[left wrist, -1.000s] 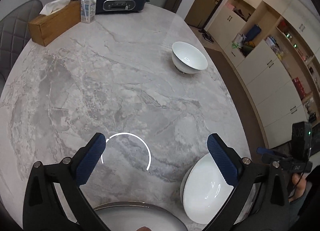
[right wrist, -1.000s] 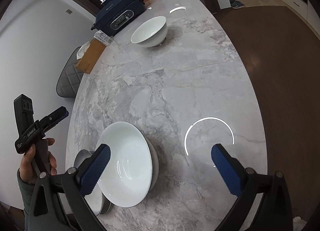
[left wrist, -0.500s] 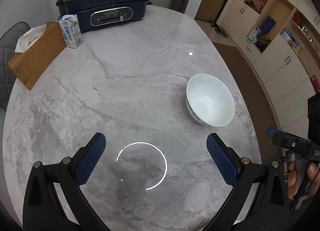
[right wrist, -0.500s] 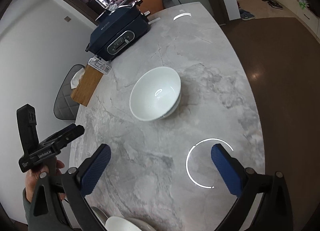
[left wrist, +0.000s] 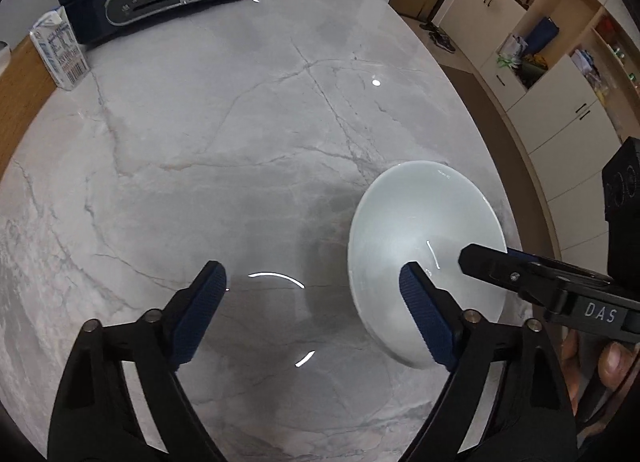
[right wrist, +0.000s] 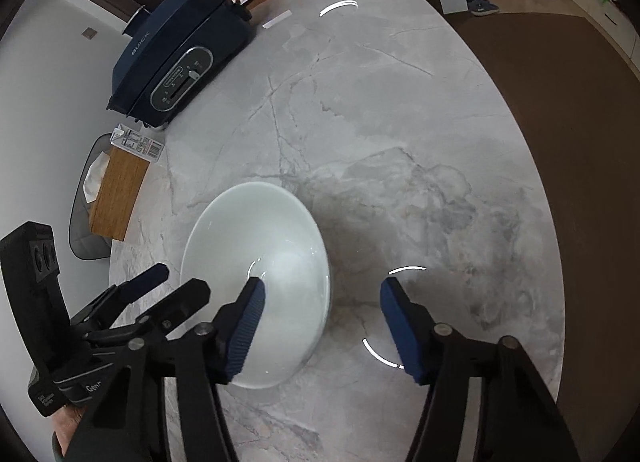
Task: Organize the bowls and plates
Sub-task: 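Close the left tool on the smaller white bowl's rim while the right tool grips the opposite rim, then lift the smaller bowl with both tools and carry it toward the large bowl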
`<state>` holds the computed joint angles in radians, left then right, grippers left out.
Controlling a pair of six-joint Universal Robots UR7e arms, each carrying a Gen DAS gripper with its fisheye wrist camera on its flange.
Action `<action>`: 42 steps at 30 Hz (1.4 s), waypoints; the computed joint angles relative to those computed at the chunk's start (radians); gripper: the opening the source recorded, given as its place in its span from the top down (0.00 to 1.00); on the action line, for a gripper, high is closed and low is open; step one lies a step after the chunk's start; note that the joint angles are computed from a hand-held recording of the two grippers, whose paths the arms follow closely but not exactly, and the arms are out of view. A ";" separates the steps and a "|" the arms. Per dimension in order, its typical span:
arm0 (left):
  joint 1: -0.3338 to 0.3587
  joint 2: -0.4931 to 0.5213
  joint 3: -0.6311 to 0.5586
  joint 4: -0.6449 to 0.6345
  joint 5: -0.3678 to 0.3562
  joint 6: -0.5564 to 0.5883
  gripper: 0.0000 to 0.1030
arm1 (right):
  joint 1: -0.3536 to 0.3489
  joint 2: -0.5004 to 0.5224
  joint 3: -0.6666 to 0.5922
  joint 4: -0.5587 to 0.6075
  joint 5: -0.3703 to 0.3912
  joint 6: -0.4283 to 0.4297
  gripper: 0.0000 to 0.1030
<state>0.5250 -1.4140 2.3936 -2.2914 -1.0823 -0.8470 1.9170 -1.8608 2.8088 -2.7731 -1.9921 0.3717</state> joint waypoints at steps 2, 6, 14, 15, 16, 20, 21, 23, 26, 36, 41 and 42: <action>0.015 0.027 -0.001 -0.025 -0.006 -0.002 0.22 | -0.009 0.023 0.000 -0.013 -0.011 0.004 0.52; 0.056 0.069 -0.002 -0.090 -0.045 0.007 0.51 | -0.042 0.045 0.011 -0.059 0.019 -0.015 0.65; 0.095 0.122 -0.007 -0.178 -0.069 0.049 0.68 | -0.016 0.106 -0.006 -0.088 -0.017 -0.005 0.81; 0.096 0.118 -0.003 -0.184 -0.067 0.053 0.70 | -0.012 0.111 -0.012 -0.074 -0.022 0.001 0.91; 0.097 0.121 -0.004 -0.188 -0.069 0.060 0.75 | -0.007 0.115 -0.014 -0.070 -0.027 0.009 0.91; 0.086 0.146 -0.014 -0.201 -0.086 0.064 0.92 | 0.023 0.135 -0.025 -0.059 -0.053 0.040 0.92; 0.085 0.149 -0.017 -0.200 -0.087 0.064 0.92 | 0.027 0.136 -0.024 -0.060 -0.058 0.045 0.92; 0.076 0.152 -0.018 -0.197 -0.091 0.058 0.92 | 0.028 0.133 -0.024 -0.057 -0.059 0.048 0.92; 0.067 0.148 -0.016 -0.202 -0.091 0.050 0.92 | 0.040 0.120 -0.025 -0.041 -0.071 0.062 0.92; 0.021 0.063 0.009 -0.123 -0.114 0.011 0.93 | 0.089 0.081 -0.033 0.035 -0.082 0.124 0.92; -0.007 0.022 0.016 -0.082 -0.119 -0.008 0.93 | 0.149 0.060 -0.048 0.102 -0.095 0.177 0.92; -0.016 0.011 0.019 -0.069 -0.121 -0.015 0.93 | 0.164 0.055 -0.051 0.118 -0.096 0.190 0.92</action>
